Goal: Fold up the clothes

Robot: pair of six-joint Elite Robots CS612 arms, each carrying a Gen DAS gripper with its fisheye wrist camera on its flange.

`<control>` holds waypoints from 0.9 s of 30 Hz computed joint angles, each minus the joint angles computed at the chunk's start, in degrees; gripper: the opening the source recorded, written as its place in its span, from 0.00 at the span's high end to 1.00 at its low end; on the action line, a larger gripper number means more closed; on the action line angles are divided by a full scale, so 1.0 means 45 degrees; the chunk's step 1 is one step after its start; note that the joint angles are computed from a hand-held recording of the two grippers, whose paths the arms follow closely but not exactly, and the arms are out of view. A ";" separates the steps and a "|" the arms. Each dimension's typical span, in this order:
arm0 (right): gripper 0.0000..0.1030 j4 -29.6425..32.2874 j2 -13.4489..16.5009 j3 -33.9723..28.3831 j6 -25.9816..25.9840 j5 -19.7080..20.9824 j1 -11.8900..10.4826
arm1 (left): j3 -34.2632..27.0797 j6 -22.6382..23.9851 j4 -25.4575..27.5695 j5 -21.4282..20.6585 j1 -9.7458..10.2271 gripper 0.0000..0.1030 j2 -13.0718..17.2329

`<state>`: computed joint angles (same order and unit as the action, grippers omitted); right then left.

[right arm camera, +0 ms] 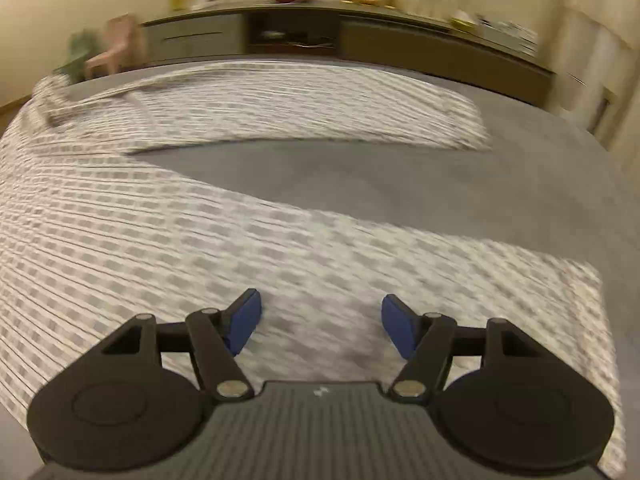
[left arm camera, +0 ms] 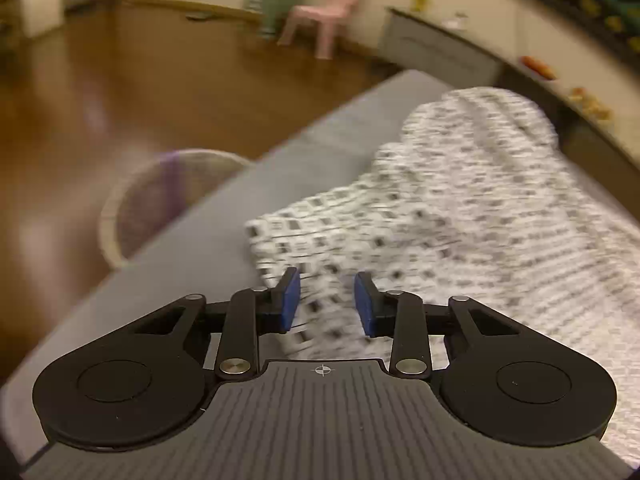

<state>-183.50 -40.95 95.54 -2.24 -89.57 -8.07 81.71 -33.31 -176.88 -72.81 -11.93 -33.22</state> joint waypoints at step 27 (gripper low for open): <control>0.21 0.1335 -0.0494 0.0255 0.0129 -0.0188 -0.1791 | 0.0894 0.0106 0.3088 0.0959 -0.0897 0.45 -0.1120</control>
<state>-177.49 -43.17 96.69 -1.67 -90.42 -16.13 85.74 -32.83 -162.98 -68.49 -15.97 -38.26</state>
